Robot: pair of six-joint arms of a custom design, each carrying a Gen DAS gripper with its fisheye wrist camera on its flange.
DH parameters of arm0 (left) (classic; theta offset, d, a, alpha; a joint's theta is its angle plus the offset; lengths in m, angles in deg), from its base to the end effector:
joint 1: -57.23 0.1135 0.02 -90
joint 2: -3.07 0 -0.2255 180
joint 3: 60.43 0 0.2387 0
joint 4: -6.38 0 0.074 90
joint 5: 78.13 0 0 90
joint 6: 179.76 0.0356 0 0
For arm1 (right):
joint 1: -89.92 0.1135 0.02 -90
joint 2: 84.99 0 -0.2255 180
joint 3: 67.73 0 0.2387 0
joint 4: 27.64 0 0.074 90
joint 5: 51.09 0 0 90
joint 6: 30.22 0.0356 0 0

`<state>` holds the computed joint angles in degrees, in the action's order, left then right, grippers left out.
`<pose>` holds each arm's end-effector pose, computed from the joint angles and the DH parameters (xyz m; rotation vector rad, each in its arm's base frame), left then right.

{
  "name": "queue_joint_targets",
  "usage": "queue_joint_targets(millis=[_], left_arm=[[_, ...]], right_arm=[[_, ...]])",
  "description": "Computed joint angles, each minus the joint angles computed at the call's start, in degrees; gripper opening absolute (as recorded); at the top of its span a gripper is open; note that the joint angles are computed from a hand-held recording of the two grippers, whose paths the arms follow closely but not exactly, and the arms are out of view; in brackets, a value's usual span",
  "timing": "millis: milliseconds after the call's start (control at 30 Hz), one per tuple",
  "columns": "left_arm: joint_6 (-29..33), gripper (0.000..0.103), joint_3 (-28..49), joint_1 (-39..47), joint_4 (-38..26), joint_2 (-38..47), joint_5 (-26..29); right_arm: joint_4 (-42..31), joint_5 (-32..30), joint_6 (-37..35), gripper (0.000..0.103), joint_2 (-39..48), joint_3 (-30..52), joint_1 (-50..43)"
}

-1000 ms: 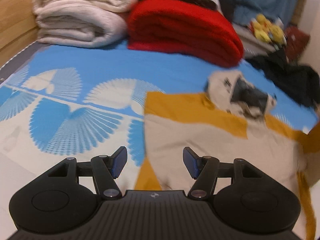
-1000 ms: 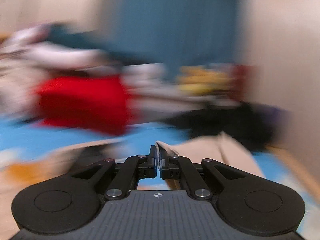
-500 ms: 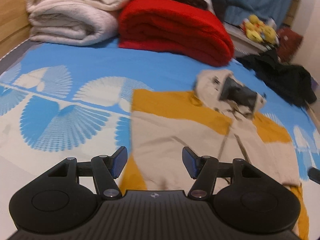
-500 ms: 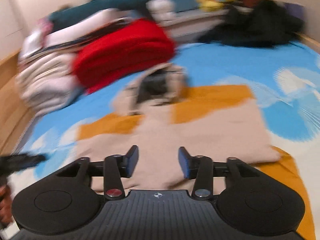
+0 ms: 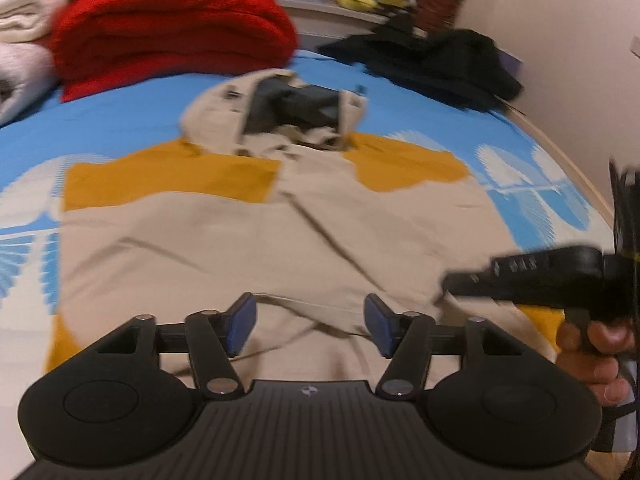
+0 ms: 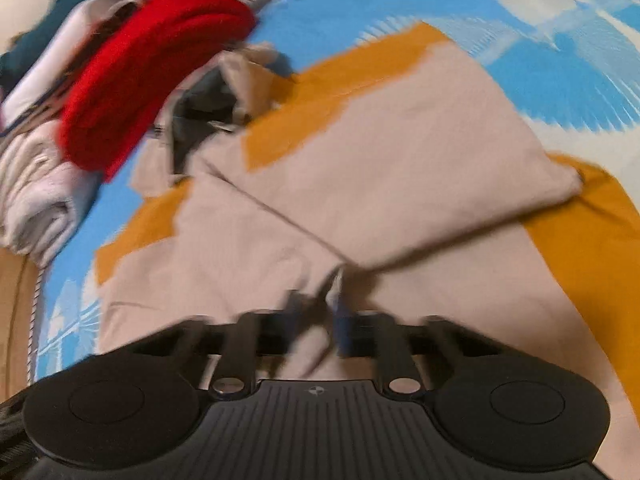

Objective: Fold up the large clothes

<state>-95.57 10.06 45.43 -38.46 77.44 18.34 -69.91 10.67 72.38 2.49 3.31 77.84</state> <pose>0.2630 -0.0590 0.2323 0.1788 2.4262 -0.2761 0.2908 -0.0450 0.1812 0.3664 2.5086 0.6394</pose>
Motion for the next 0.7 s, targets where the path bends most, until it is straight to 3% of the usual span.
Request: queue_joint_targets(millis=[100,367,400,433,467,500,567,600,700], left_arm=[[0.17,0.079,-0.73,-2.96,2.21,1.37,0.07],[-3.35,0.078,-3.6,-5.71,10.78,0.77,-0.29],[-3.66,0.068,-4.04,-5.67,12.04,0.35,-0.39],[-3.53,0.037,-4.61,-5.28,13.39,-0.17,0.15],[-3.01,0.013,-4.65,-4.51,13.77,-0.66,1.12],[-2.81,0.0,-4.27,-4.2,13.65,-1.03,0.52],[-4.0,0.0,-4.98,-3.59,14.93,-3.58,-4.56],[-5.86,0.0,-5.06,-2.24,14.88,-5.11,-6.68],[-12.85,0.0,-5.16,2.97,13.66,-9.07,-10.6]], right_arm=[[2.65,-1.73,-0.48,0.002,-3.45,-0.46,1.42],[6.09,-14.62,-0.92,0.0,-7.13,-0.53,0.4],[6.67,-15.95,-0.83,0.0,-6.7,-0.24,0.46],[6.4,-17.61,-1.15,0.0,-6.97,-0.24,0.02],[6.33,-19.21,-1.17,0.001,-6.71,0.05,-0.22],[6.6,-19.97,-0.72,0.004,-6.3,0.36,-0.24],[7.58,-18.79,1.65,0.017,-6.38,0.17,-0.31],[7.87,-17.86,3.04,0.032,-6.13,0.12,-0.61],[7.77,-11.7,7.79,0.037,-3.85,0.59,-0.29]])
